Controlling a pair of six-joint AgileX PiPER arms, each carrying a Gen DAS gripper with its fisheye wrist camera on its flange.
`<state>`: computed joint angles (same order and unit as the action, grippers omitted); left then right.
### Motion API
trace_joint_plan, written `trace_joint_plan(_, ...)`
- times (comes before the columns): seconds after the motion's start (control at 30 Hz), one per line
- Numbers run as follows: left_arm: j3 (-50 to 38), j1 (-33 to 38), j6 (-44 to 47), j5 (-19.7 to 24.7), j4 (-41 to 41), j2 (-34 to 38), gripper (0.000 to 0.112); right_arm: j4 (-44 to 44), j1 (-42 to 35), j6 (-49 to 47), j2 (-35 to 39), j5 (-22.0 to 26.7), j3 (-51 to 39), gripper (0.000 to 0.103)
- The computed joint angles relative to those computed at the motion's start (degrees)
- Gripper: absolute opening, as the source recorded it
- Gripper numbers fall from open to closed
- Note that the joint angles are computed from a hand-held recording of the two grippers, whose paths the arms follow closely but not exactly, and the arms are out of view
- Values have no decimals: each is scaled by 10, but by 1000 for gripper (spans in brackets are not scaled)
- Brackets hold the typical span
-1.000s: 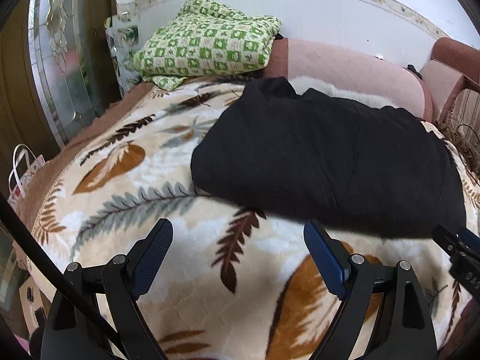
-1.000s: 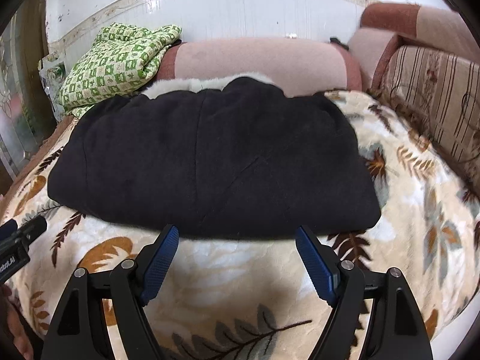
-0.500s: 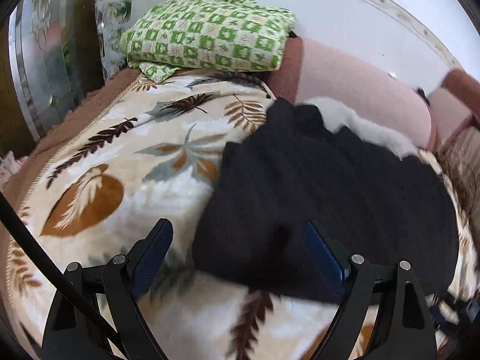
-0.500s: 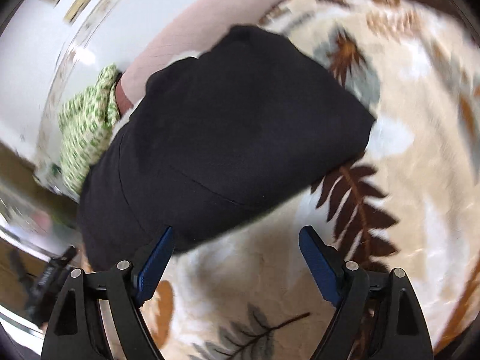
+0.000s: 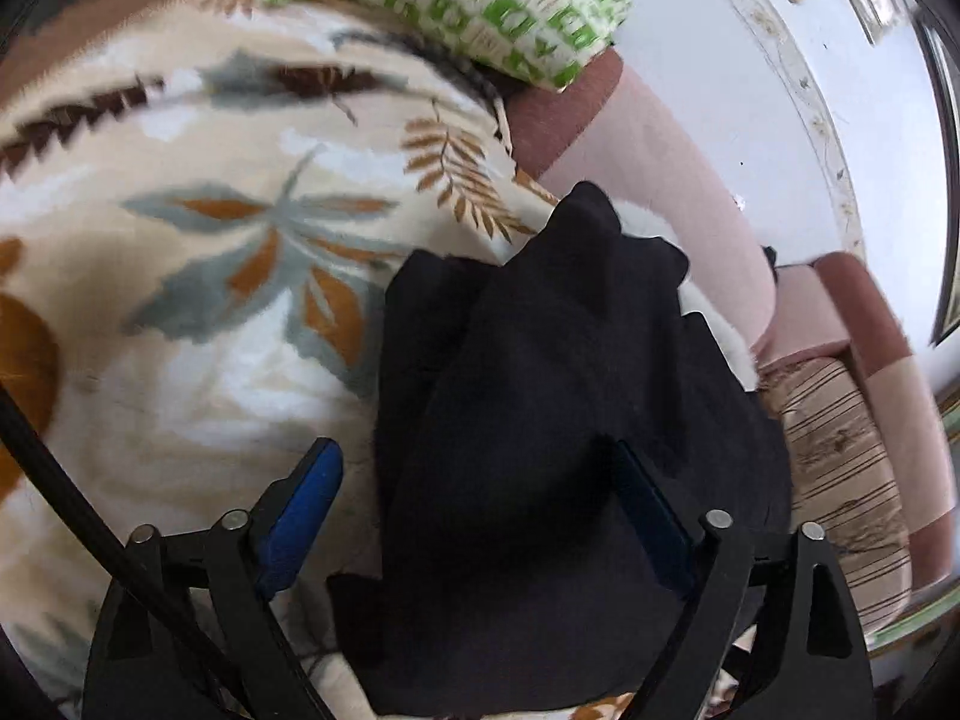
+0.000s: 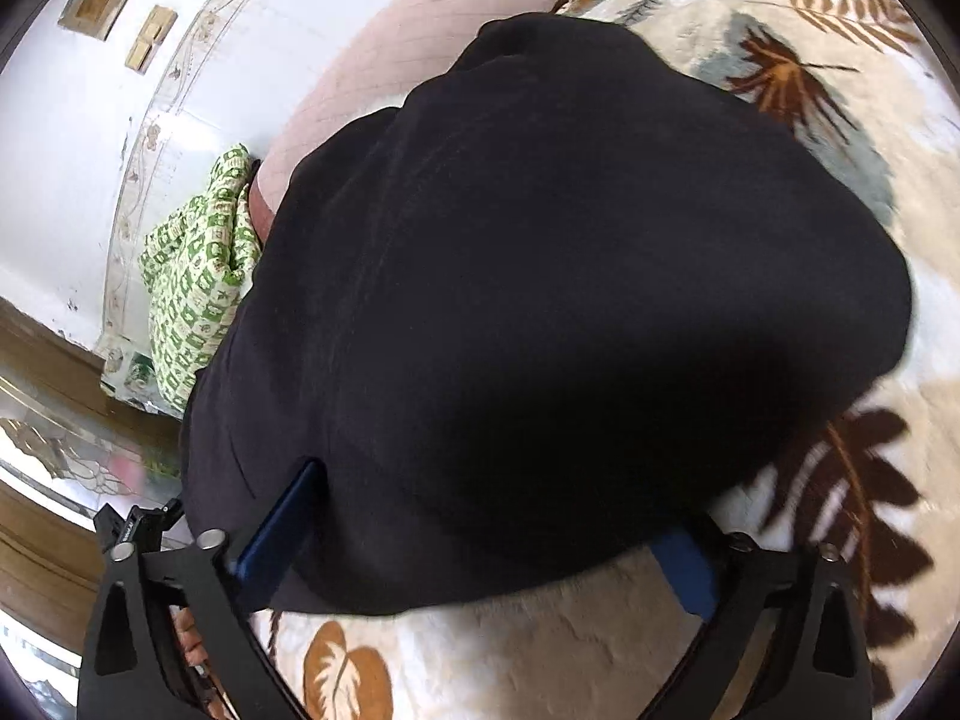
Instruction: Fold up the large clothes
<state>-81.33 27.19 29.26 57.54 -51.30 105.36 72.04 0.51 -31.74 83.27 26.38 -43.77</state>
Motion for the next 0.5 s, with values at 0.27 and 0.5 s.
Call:
trace_joint_plan(0.27, 3, -16, -50, 31, 0, -8, 67, 31, -14, -31, 29, 26, -27, 92)
trace_joint_plan(0.5, 49, -38, -90, -4, 62, -117, 41, 13, -52, -22, -15, 88, -43, 50)
